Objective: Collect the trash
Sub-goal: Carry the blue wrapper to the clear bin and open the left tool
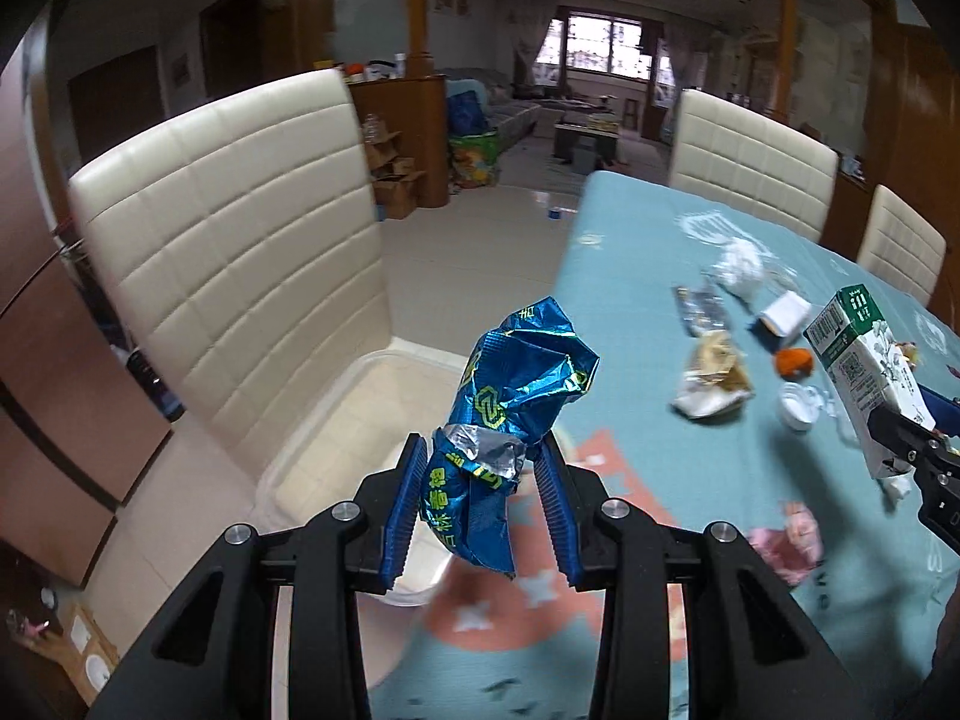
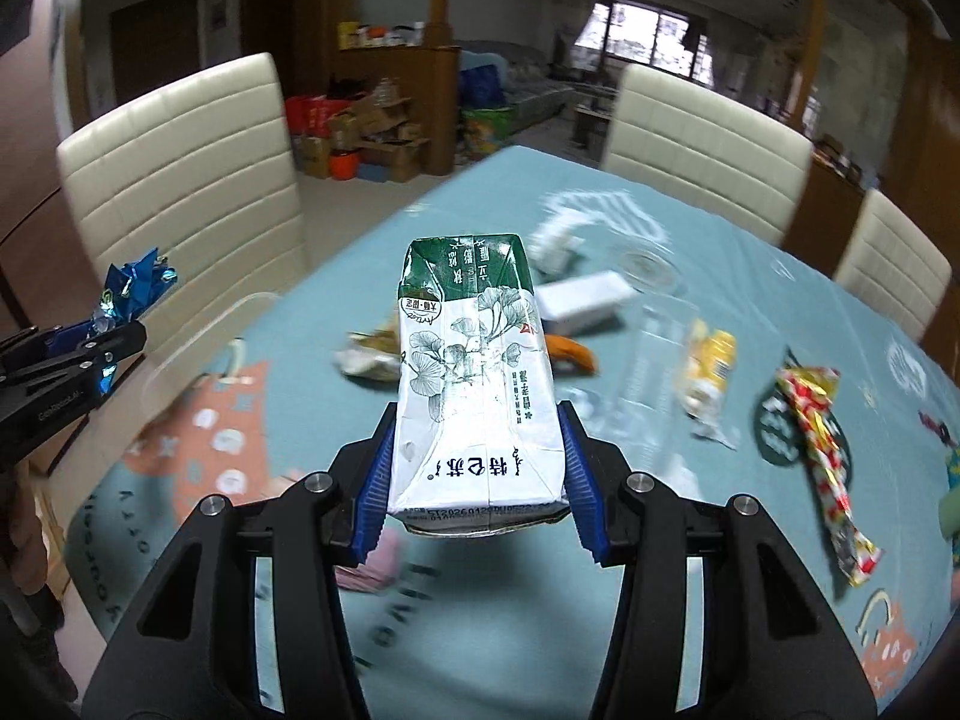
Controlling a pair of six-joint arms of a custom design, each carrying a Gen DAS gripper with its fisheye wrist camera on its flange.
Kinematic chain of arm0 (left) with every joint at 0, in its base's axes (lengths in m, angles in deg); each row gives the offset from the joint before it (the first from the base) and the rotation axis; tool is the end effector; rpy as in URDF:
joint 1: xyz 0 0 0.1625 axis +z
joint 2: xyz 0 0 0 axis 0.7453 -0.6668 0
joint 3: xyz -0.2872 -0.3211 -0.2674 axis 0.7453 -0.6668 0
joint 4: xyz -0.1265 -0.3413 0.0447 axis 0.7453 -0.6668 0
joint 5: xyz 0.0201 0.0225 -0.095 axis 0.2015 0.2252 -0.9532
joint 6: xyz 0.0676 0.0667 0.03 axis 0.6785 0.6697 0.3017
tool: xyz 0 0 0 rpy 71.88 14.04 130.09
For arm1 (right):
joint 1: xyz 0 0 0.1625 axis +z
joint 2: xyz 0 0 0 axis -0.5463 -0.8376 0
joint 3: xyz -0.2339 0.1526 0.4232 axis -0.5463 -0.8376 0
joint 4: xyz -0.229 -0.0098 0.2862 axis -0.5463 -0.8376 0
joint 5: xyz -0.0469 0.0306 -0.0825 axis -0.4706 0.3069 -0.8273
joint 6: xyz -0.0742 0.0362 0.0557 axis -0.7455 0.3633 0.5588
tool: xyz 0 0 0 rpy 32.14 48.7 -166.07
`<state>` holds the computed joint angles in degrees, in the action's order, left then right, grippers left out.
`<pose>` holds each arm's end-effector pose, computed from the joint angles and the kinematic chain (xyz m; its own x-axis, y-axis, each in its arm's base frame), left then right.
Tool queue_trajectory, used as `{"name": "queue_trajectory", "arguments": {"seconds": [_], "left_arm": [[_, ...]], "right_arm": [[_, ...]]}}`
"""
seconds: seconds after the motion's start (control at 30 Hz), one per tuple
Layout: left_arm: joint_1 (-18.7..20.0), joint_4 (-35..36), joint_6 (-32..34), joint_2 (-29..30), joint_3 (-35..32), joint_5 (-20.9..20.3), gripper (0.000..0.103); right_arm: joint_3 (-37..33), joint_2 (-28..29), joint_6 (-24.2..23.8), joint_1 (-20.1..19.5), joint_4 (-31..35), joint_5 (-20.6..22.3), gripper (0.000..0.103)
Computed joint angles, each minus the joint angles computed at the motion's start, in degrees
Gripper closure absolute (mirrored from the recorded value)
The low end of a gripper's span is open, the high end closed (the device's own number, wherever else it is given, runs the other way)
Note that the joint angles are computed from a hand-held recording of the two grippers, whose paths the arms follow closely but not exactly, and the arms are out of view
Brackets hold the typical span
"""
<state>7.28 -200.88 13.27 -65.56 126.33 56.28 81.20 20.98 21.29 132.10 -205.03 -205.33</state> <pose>-0.2373 -0.7316 0.1815 -0.6996 -0.1266 -0.7032 0.4474 0.6897 -0.5693 0.2029 -0.7606 0.2299 -0.6278 -0.2439 0.7391 -0.6588 0.6723 -0.3377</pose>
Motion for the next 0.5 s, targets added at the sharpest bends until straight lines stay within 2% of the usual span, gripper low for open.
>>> {"name": "queue_trajectory", "arguments": {"seconds": [0.3, 0.5], "left_arm": [[3.23, 0.3, -1.5, -2.84, 1.08, 2.93, 0.066], [4.82, -1.26, 2.33, -2.03, -1.62, 1.02, 0.061]], "right_arm": [[-6.31, 5.7, -1.37, 3.73, 7.47, 1.89, 0.052], [-11.31, 9.18, -1.84, 4.67, 10.54, 1.93, 0.052]]}}
